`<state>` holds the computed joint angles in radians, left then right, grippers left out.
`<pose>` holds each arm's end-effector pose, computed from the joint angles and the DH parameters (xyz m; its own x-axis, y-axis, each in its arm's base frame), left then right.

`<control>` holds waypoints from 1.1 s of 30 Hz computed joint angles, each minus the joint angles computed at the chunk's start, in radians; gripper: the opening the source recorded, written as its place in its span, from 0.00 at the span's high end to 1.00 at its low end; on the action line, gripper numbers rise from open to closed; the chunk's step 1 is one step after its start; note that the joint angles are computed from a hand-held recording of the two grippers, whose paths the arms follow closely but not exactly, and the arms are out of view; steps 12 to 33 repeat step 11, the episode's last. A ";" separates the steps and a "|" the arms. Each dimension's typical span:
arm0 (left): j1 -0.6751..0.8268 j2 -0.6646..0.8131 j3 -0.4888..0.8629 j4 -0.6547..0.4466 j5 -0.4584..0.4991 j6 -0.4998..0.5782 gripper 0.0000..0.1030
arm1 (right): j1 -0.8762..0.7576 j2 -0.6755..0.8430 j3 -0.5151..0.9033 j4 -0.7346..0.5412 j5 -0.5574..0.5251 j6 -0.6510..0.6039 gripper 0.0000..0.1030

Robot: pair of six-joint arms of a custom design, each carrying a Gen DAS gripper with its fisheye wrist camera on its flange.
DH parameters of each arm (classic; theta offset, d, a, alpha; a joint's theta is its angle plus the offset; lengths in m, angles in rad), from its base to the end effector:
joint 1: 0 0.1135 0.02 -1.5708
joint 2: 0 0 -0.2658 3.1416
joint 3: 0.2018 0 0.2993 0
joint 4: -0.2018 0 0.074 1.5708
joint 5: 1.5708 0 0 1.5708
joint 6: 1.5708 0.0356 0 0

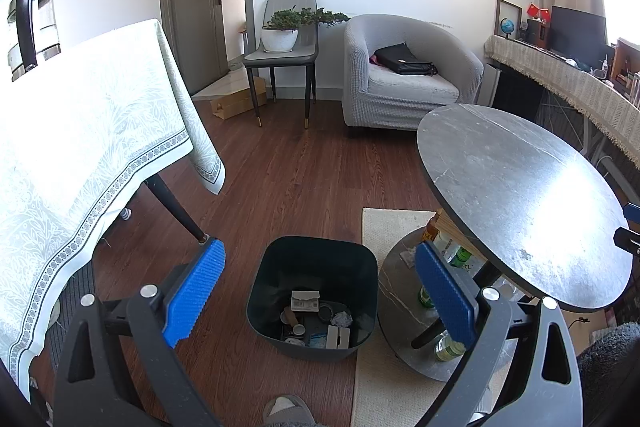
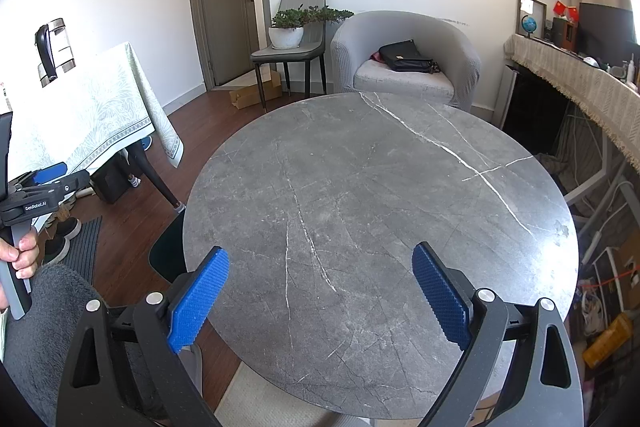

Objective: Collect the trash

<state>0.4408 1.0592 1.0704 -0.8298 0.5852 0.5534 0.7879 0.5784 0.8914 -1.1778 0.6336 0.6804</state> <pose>0.2374 0.0903 0.3328 -0.5694 0.2158 -0.7933 0.3349 0.9421 0.0160 0.1028 0.0734 0.3280 -0.6062 0.1096 -0.7878 0.1042 0.9929 0.0580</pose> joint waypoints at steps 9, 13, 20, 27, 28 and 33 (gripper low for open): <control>-0.004 0.004 -0.011 0.007 -0.010 0.000 0.05 | 0.000 0.003 0.000 0.001 -0.002 0.001 0.07; -0.003 0.005 -0.011 0.009 -0.010 0.003 0.05 | -0.001 0.003 0.000 0.001 -0.002 0.000 0.07; -0.003 0.005 -0.011 0.009 -0.010 0.003 0.05 | -0.001 0.003 0.000 0.001 -0.002 0.000 0.07; -0.003 0.005 -0.011 0.009 -0.010 0.003 0.05 | -0.001 0.003 0.000 0.001 -0.002 0.000 0.07; -0.003 0.005 -0.011 0.009 -0.010 0.003 0.05 | -0.001 0.003 0.000 0.001 -0.002 0.000 0.07; -0.003 0.005 -0.011 0.009 -0.010 0.003 0.05 | -0.001 0.003 0.000 0.001 -0.002 0.000 0.07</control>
